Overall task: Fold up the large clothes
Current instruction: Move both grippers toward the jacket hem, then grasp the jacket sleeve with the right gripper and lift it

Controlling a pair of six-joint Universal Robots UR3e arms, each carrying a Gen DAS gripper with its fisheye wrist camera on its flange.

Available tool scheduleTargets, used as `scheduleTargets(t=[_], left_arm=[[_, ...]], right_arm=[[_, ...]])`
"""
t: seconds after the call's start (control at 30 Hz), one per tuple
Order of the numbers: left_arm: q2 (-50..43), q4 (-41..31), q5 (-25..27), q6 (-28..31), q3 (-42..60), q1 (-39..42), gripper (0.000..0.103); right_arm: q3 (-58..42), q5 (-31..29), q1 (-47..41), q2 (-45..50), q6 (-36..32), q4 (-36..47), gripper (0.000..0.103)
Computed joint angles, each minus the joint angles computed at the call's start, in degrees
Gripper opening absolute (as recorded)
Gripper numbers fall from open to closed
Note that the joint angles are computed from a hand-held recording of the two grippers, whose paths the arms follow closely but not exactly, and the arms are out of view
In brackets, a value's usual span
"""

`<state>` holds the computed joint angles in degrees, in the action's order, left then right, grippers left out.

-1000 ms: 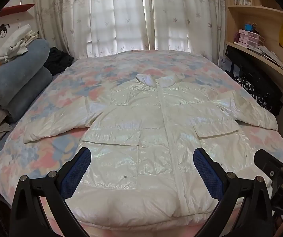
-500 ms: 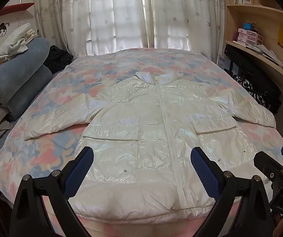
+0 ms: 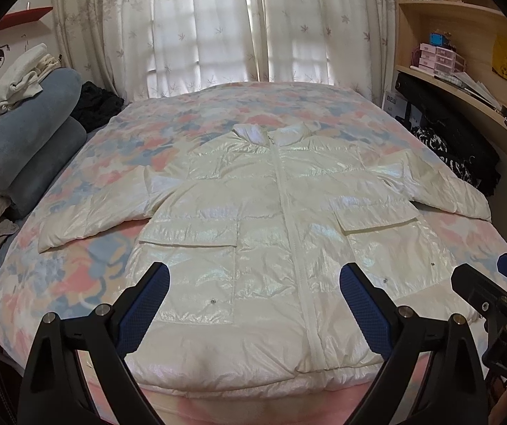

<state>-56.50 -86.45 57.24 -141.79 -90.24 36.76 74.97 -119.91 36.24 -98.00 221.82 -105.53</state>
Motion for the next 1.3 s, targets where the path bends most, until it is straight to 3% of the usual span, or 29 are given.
scheduleTargets(t=[0.47,0.6,0.77,0.97,1.07,1.17,1.3], left_arm=[[-6.1,8.4,6.3,-8.2,-0.1,-12.0,0.096],[-9.0,10.8,5.9,-11.8,1.6,-15.5,0.096],[-15.5,13.3,4.9,-16.1,7.7,-20.8,0.096],[-26.3,17.1,8.8,-22.0,19.8,-29.7,0.096],[-31.7,16.8,10.8,-24.3,26.9,-33.6,0.096],[-38.1,15.8,13.1,-26.8,35.3,-37.1,0.097],[-43.0,16.2,16.3,-28.5,40.8,-40.4,0.097]], right_arm=[[5.4,4.9,-7.6,-6.6,-4.1,-1.6,0.094],[5.3,5.1,-11.2,-8.4,-7.8,-1.0,0.094],[5.2,10.0,-20.8,-11.6,-14.6,0.3,0.094],[4.2,21.4,-38.6,-16.4,-24.5,4.2,0.094],[1.9,32.5,-52.8,-19.6,-30.0,8.3,0.094],[-0.9,39.4,-62.4,-20.8,-34.1,11.4,0.094],[-7.2,42.4,-68.4,-17.5,-38.3,14.6,0.094]])
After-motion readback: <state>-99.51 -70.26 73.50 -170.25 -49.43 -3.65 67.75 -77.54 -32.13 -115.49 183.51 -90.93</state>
